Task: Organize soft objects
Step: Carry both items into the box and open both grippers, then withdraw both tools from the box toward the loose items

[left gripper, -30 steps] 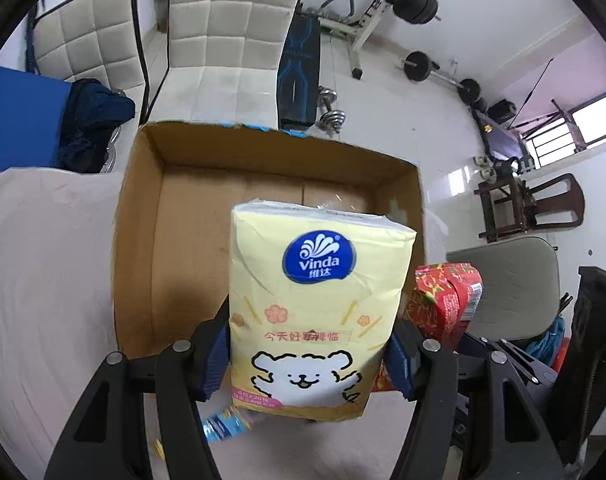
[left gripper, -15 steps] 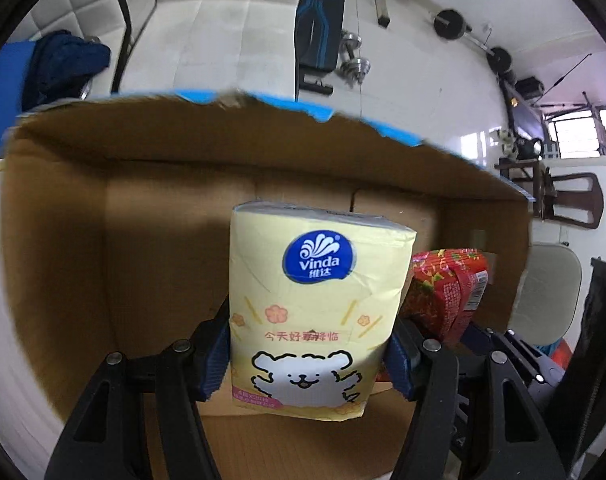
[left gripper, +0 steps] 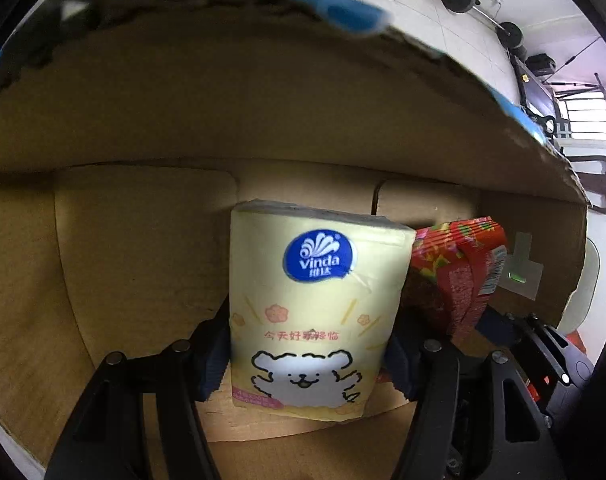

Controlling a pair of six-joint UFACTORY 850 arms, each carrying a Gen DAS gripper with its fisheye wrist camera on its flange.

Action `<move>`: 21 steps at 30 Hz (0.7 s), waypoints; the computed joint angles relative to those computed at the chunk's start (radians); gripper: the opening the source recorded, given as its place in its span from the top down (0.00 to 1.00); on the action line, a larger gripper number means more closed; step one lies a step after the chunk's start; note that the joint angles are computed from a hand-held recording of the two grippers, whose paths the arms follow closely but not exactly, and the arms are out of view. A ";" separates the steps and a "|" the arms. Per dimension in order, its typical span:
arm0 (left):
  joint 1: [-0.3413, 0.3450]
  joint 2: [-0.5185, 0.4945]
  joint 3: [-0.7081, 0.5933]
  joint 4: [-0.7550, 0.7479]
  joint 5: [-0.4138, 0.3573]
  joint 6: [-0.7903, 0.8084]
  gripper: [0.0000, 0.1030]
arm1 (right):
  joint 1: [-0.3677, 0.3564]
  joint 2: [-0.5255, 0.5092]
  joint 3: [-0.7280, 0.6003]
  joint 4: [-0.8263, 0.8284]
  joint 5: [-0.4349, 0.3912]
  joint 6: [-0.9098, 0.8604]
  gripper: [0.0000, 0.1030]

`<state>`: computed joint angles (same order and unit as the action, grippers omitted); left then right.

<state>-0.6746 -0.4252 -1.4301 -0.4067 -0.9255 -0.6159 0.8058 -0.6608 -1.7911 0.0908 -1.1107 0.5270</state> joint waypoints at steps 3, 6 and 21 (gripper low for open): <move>-0.009 0.011 -0.005 0.026 -0.007 -0.029 0.28 | 0.001 -0.006 -0.006 -0.011 -0.013 0.006 0.40; -0.021 0.025 -0.014 0.080 -0.025 -0.064 0.22 | 0.000 -0.001 -0.007 -0.002 -0.026 0.019 0.37; -0.140 0.212 0.072 0.464 -0.061 -0.366 0.00 | 0.068 0.182 0.157 -0.081 0.039 0.138 0.00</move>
